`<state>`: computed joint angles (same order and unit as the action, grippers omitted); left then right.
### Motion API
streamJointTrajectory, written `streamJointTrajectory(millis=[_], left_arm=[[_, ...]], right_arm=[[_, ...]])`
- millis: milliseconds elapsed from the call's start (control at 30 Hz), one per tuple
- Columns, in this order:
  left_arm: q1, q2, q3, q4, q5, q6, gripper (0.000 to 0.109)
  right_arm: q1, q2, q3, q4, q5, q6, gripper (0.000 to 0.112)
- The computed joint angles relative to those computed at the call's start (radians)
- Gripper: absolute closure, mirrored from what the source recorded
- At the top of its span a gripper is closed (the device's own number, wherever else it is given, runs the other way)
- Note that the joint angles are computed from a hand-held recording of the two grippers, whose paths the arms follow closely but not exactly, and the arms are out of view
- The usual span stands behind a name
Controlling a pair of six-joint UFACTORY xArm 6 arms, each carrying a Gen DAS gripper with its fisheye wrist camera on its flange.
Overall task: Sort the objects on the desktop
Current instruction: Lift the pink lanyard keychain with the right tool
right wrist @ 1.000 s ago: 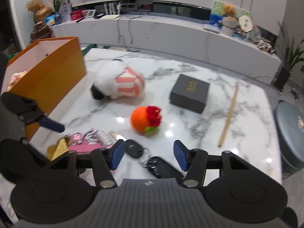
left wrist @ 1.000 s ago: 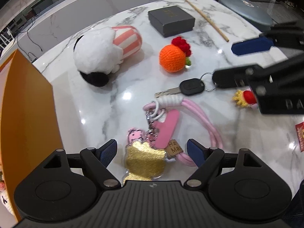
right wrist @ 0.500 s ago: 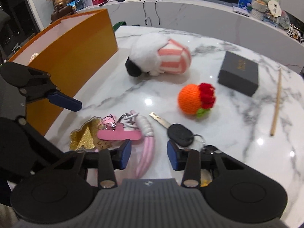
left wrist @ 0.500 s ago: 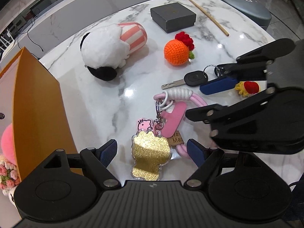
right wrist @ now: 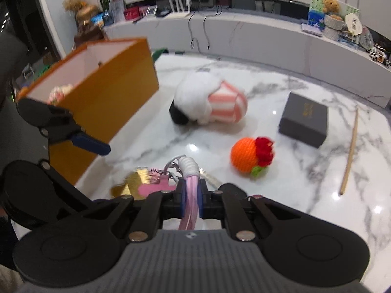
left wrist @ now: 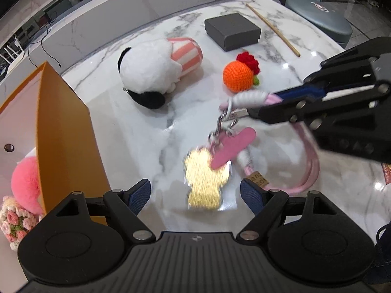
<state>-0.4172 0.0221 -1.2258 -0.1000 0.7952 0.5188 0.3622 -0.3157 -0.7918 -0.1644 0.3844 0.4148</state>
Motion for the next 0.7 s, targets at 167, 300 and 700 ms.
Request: streamJointTrajectory(millis=[167, 300, 700], left_arm=[[-0.008, 0.002, -0.009, -0.012, -0.003, -0.009, 0.013], [-0.032, 0.005, -0.009, -0.035, -0.011, -0.011, 0.013], [-0.143, 0.021, 0.008, -0.214, -0.070, 0.016, 0.013]], right_arm=[[-0.032, -0.076, 0.034, -0.103, -0.022, 0.119, 0.102], [-0.078, -0.159, 0.061, -0.271, -0.042, 0.313, 0.102], [-0.202, -0.374, 0.160, -0.518, 0.049, 0.608, 0.102]])
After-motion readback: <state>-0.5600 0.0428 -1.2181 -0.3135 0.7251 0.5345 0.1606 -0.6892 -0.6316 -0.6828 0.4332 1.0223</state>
